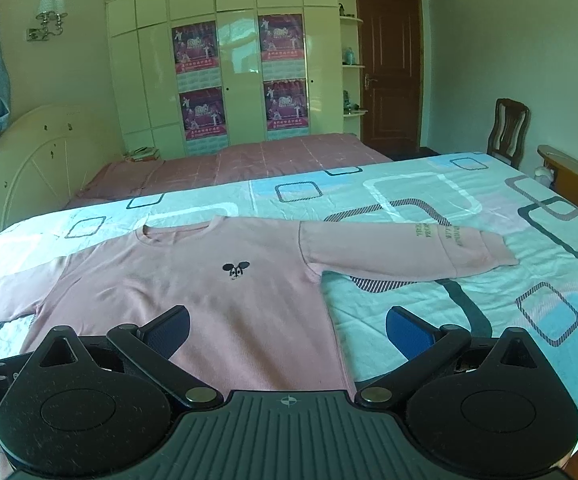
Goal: Fold small clothes
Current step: 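Move the right tool down toward the sleeve cuff of the sweatshirt, then close the right gripper on the sleeve cuff and lift it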
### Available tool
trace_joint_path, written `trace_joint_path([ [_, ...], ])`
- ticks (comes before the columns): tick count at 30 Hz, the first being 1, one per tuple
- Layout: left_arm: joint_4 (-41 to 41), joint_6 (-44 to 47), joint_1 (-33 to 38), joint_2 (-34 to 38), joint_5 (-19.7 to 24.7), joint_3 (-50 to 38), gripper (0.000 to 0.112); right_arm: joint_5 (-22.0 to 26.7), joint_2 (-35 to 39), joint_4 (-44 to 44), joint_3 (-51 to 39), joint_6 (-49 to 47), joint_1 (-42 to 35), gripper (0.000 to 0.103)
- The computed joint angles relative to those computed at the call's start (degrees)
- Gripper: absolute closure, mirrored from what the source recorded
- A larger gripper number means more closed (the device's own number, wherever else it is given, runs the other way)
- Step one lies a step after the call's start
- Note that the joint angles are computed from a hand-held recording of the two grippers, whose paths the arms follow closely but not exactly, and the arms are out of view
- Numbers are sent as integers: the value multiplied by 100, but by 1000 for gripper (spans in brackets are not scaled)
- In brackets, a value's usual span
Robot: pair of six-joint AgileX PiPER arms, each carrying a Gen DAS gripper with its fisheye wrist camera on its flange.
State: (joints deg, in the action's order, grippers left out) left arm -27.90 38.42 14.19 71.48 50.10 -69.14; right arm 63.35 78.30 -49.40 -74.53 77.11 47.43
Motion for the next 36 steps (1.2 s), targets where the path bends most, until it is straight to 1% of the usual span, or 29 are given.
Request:
trace_joint_path([
  [2,173,-203,-185,130,-93,-77,9,-186,10,88,56,-126,-258,0],
  [5,557,-643,-549,359,-325,-198,9,-633,26,273,186,-314,-779,0],
  [8,901,-1176,-879,650,-541,-383,9,-1218,91,563,301,-610,-1517,0],
  [12,1661,-2244,-1438,1207,-756,-830,9,-2136,242,1198,374,-1367,-2732,0],
  [13,1985,-2580,-1628,1367,-833,-941,9,-2360,299,1363,379,-1583,-3034,0],
  [15,2591,-3189,-2004,1745,-854,-1248,9,-2741,466,1837,339,-2170,-3631,0],
  [19,3034,-3884,-2577,2359,-818,-1775,9,-3353,915,3248,221,-3741,-4903,1],
  [21,3000,-4092,-2784,2700,-706,-2101,9,-3593,1144,4044,201,-4522,-5509,1],
  [26,3083,-4629,-3255,3408,-342,-2893,10,-3934,1820,5412,-36,-5992,-6590,1],
  [27,3128,-4668,-3341,3508,-284,-3012,10,-3983,1945,5661,-81,-6211,-6760,2],
  [28,3177,-4696,-3427,3618,-224,-3149,10,-3989,2091,6057,-153,-6566,-6946,19],
  [29,3247,-4738,-3516,3744,-147,-3314,10,-3906,2281,6312,-283,-6745,-7115,32],
  [31,3374,-4800,-3656,3977,33,-3647,10,-3818,2521,6902,-369,-7079,-7434,33],
  [33,3470,-4807,-3769,4205,291,-4022,10,-3868,2659,7584,-299,-7524,-7703,33],
  [36,3493,-4768,-3853,4450,531,-4445,10,-3861,2926,8064,-332,-7838,-7955,33],
])
